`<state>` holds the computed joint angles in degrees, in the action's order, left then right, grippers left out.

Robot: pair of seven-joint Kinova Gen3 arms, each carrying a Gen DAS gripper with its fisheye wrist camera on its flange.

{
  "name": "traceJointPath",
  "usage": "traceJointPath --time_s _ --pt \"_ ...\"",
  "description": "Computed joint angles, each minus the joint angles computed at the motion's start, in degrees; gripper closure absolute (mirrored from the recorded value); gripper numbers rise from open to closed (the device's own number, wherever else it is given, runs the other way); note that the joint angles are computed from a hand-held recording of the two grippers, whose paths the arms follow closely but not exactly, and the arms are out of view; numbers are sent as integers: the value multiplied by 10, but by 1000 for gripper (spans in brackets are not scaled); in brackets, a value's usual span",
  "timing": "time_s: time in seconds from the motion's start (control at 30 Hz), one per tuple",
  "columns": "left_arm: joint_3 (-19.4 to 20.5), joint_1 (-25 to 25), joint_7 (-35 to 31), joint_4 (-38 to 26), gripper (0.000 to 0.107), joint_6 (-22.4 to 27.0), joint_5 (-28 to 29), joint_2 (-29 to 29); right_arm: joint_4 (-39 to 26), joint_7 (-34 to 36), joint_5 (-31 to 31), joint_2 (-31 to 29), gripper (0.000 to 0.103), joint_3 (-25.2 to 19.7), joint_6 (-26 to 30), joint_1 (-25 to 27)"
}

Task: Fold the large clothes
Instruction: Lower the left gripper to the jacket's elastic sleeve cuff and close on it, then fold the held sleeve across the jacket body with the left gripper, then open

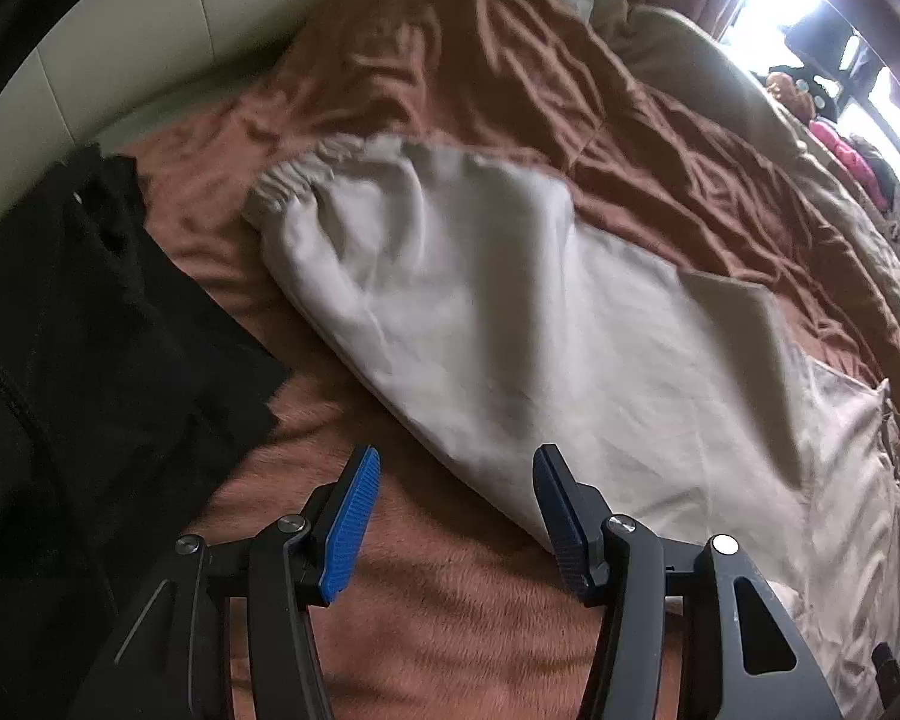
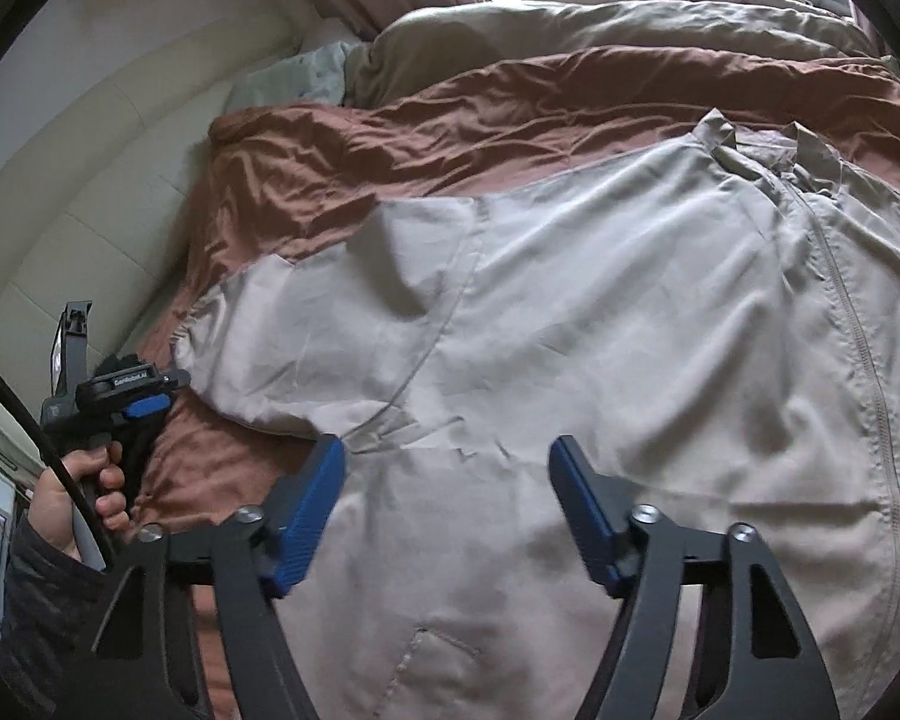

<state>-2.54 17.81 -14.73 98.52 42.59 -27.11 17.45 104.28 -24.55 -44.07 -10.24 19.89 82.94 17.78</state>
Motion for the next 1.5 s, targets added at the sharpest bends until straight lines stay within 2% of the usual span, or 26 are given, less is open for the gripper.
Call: traceJointPath --time_s 0.17,0.23,0.27,0.3,0.33,0.37,0.4,0.43,0.6,0.93,1.1,1.23,1.4,1.5 --pt "-3 -17 -14 -25 52 12 26 35 -3 -18 6 18 41 -7 -9 3" --pt "-4 -30 -23 -24 52 -2 44 45 -4 -24 3 24 42 -8 -7 8" --pt "-11 -28 -17 -21 58 -12 44 49 -4 -26 3 25 42 -10 -8 10" --pt "-20 -22 -7 -21 70 -14 38 53 -4 -29 3 25 45 -13 -9 11" --pt "-29 -14 3 -20 87 -15 29 53 -2 -30 1 25 52 -15 -9 11" --pt "-36 -4 14 -23 96 -11 16 54 -2 -28 -2 27 58 -15 -4 11" --pt "-38 -2 16 -24 102 -12 11 52 -2 -24 -6 31 67 -16 3 10" --pt "-39 2 21 -23 104 -14 4 48 -3 -20 -9 37 72 -19 12 9" --pt "-39 42 50 -35 105 1 -73 13 -14 -39 -24 78 79 -38 42 15" --pt "22 72 21 -93 105 13 -164 -46 1 -94 -61 168 79 -103 69 28" --pt "48 77 -33 -125 105 -1 -154 -53 -3 -85 -53 193 79 -134 76 19" --pt "60 88 -66 -138 105 -28 -143 -60 -18 -87 -48 202 79 -136 77 22" --pt "74 99 -131 -169 105 -48 -107 -47 -48 -87 -41 200 79 -120 126 61" --pt "76 107 -170 -183 105 -62 -76 -38 -72 -62 -37 186 77 -101 157 96"
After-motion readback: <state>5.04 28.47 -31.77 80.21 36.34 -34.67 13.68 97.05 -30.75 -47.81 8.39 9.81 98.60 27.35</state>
